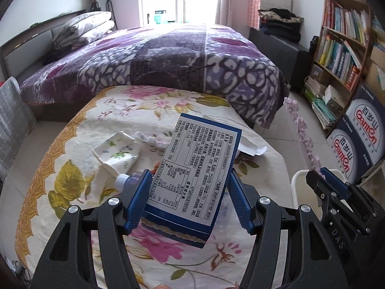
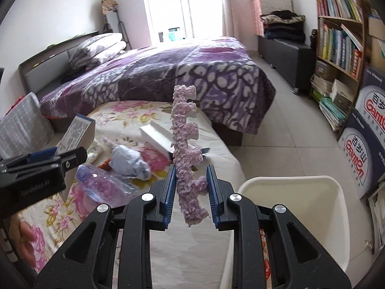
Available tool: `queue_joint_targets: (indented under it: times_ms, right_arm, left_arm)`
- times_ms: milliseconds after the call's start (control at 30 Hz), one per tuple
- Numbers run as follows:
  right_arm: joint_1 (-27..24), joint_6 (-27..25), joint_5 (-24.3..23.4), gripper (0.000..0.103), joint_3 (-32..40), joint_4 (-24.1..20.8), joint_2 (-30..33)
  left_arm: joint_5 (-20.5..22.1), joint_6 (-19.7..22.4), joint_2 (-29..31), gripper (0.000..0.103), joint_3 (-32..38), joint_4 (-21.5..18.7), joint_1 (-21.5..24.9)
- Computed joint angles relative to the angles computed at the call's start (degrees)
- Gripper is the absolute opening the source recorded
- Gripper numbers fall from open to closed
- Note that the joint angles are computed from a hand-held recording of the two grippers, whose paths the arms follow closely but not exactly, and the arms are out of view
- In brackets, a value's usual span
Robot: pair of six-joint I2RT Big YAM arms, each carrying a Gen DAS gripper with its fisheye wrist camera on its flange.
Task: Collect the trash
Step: 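Carry the box and foam strip to the white bin and release both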
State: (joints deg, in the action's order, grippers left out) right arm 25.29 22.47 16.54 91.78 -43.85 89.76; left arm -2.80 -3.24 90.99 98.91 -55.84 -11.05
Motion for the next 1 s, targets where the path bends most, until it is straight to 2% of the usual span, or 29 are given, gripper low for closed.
queue_joint_targets:
  times_ms: [533,1000]
  right_arm:
    - [-4.08,1.88,1.85,0.025,-3.62,0.11,-3.40]
    - [-8.71,6.97,1.58,0.027,-7.60,-2.42,-7.29]
  left_arm:
    - [-1.10,-0.56,2.32,0.063,2.42,-0.25,-6.51]
    - [-1.22,1.02,3.81,0.063,3.12,-1.38,-11.32]
